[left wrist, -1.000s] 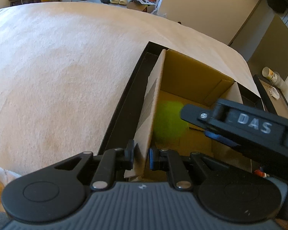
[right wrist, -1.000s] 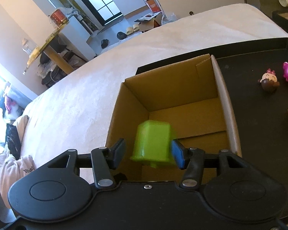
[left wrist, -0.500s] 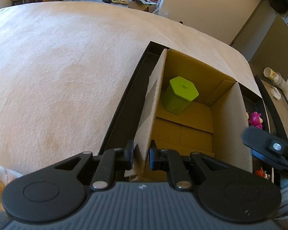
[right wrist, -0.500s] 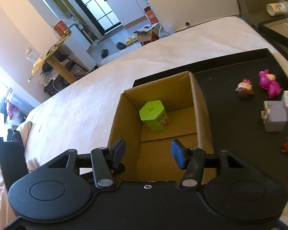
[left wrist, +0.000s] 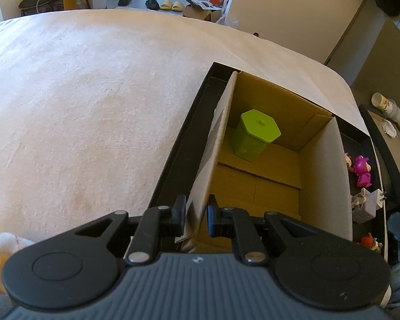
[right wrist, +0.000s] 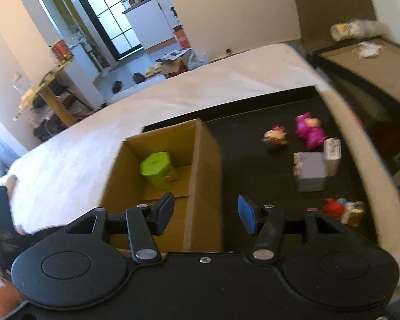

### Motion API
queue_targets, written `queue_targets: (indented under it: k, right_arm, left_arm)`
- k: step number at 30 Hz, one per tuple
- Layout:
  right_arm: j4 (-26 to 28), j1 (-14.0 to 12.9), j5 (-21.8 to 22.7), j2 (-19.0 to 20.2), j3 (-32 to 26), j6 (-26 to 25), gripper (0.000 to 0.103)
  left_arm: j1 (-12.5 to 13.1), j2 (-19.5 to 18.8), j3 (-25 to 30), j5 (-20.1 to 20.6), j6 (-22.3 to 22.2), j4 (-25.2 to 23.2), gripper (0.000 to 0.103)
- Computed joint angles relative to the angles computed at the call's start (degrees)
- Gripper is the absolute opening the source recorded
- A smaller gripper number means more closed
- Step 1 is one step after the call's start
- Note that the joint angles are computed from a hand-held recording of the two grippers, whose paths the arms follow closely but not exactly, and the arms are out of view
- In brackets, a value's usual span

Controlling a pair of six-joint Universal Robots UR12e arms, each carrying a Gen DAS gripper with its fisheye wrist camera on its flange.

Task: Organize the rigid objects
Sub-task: 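Move the right gripper back toward the red bird figure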

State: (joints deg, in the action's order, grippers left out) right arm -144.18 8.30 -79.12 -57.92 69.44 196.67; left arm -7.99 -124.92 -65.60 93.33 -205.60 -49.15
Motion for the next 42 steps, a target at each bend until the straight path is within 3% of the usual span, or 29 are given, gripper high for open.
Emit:
queue_targets:
  k: [9,13,20,27,32,38,42]
  right_arm:
    - [-0.1,-1.1,-5.7,-1.6,3.9,2.5,0.055]
    - [-3.3,-1.1,-9.2,-2.2,6.4,4.3,0.067]
    - [-6.3,-1.3,-12.4,-2.4,9.1,6.3,0.067]
    - [-6.0,-1.5,-13.4,-1.5,9.5,8.6,0.067]
    - [-5.6,-1.5,-15.1,-0.5,8.9,10.4,0.068]
    - [-3.6,-1.3,-16.9,0.8,7.5,11.6,0.069]
    - [-2.9,-1.1,-18.1,1.6,6.7,11.9,0.072]
  left_arm:
    - [-0.4,-0.1,0.7,1.5,0.0,-1.6,0.019]
    - [-0.4,-0.3,1.2,2.4,-0.7,-2.8,0.028]
    - [-0.5,-0.3,1.2,3.3,-1.0,-3.1,0.032]
    - [-0.8,-0.9,2.3,4.9,-0.8,-5.1,0.039]
    - [-1.0,-1.6,3.5,6.7,-1.2,-7.4,0.052]
    - [-0.9,-1.6,3.5,7.3,-2.2,-7.1,0.053]
    - [-1.2,-1.2,2.5,8.1,-1.4,-4.1,0.053]
